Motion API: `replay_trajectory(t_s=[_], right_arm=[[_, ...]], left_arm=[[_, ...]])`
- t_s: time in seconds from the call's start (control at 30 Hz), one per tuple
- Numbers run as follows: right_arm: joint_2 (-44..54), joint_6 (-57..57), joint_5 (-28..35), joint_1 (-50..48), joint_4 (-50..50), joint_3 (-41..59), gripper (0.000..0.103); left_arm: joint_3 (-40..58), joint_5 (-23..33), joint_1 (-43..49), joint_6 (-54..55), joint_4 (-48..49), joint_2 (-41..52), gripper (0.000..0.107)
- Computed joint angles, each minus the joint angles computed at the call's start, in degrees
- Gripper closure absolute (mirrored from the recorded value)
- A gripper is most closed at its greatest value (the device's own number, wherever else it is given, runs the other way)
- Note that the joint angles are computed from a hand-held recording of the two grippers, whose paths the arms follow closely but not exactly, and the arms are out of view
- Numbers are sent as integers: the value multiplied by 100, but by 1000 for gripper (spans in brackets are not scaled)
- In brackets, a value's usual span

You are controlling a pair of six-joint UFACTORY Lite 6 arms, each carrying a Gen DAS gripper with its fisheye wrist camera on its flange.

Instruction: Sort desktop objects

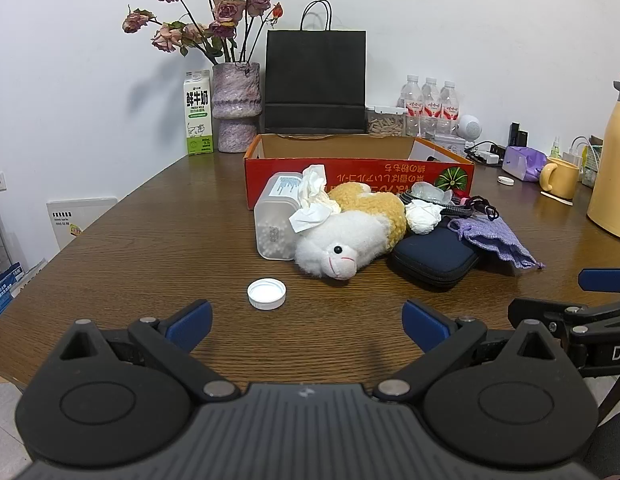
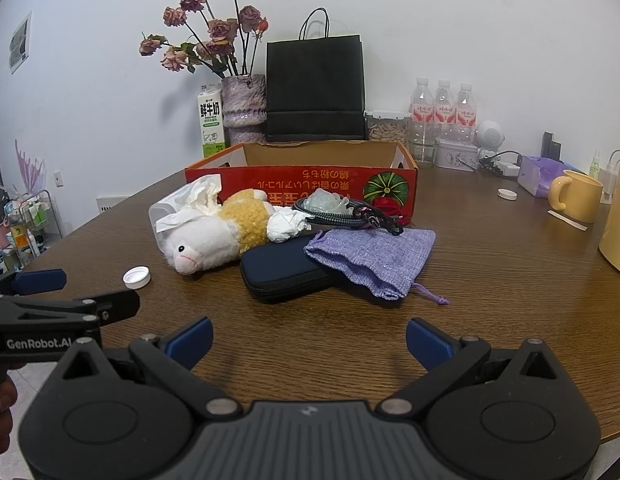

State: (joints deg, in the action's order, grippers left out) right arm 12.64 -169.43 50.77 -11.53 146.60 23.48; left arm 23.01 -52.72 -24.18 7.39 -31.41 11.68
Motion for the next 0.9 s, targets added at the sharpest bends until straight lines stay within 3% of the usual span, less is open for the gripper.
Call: replay_trajectory(t_s=[0.9], right_arm=[[-6, 10, 137, -69, -77, -56, 0]], left_arm=[[-19, 0, 14, -66, 89, 18, 4]])
